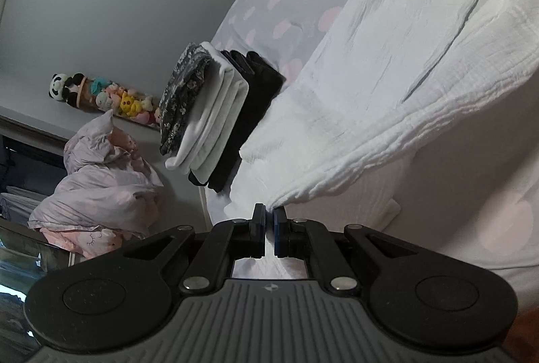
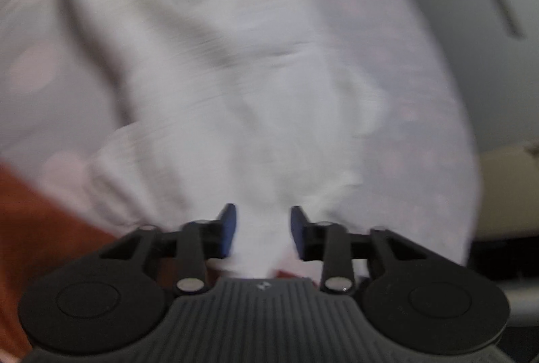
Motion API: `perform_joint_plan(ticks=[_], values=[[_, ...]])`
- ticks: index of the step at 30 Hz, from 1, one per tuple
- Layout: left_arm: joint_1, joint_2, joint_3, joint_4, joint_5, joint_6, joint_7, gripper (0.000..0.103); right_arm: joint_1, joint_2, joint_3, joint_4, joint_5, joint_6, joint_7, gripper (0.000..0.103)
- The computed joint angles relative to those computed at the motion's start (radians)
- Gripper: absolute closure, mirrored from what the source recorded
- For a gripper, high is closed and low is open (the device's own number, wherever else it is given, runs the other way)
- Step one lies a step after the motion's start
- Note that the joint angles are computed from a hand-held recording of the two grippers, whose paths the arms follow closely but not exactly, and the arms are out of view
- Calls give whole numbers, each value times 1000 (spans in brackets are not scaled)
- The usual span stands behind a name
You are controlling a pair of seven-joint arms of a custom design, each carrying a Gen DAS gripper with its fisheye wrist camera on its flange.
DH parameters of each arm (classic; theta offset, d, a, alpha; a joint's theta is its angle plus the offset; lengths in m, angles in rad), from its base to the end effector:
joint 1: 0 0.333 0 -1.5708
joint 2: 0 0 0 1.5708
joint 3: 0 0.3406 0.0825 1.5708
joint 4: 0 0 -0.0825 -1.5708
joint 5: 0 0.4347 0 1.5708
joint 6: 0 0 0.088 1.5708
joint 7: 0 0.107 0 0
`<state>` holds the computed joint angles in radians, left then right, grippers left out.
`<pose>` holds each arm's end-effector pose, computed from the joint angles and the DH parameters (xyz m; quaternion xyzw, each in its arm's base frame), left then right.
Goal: Fold clothes
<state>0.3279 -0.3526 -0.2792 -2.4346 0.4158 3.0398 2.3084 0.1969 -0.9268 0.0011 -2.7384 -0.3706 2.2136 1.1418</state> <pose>0.5191 -0.0167 0.5348 -0.2005 0.8635 -0.0213 0.4624 0.3380 0.0557 0.5181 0.8935 -0.3677 0.2575 0.0091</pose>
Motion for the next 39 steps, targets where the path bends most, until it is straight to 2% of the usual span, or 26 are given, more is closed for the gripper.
perform_joint_plan(ticks=[4, 7, 10, 17, 22, 24, 28, 30, 32, 33, 35, 39], values=[[24, -14, -17, -15, 19, -10, -18, 98, 37, 53, -5, -12, 9, -72, -89, 62], [31, -12, -22, -13, 30, -19, -33, 98, 7, 98, 14, -30, -35, -39, -71, 65], [24, -13, -14, -13, 35, -28, -41, 98, -16, 99, 27, -43, -50, -20, -16, 97], [2, -26, 13, -22, 24, -30, -39, 98, -86, -49, 26, -79, -84, 93, 153, 99], [43, -22, -31, 18, 20, 1, -102, 98, -158, -80, 29, -29, -113, 178, 270, 99], [87, -7, -76, 54, 39, 15, -157, 98, -198, -44, 44, 5, -139, 235, 333, 99], [276, 55, -268, 173, 205, 0, -367, 98, -278, 79, 84, 78, -212, 330, 457, 99], [374, 107, -377, 247, 353, -44, -495, 98, -317, 156, 110, 116, -256, 370, 534, 99], [465, 180, -489, 330, 559, -109, -660, 98, -348, 237, 131, 153, -309, 403, 606, 99], [480, 226, -525, 373, 648, -156, -730, 98, -362, 269, 141, 166, -341, 421, 646, 99], [467, 320, -556, 447, 775, -253, -829, 98, -394, 343, 162, 199, -416, 459, 737, 99], [360, 506, -542, 584, 924, -431, -884, 98, -426, 498, 172, 295, -532, 489, 879, 99]])
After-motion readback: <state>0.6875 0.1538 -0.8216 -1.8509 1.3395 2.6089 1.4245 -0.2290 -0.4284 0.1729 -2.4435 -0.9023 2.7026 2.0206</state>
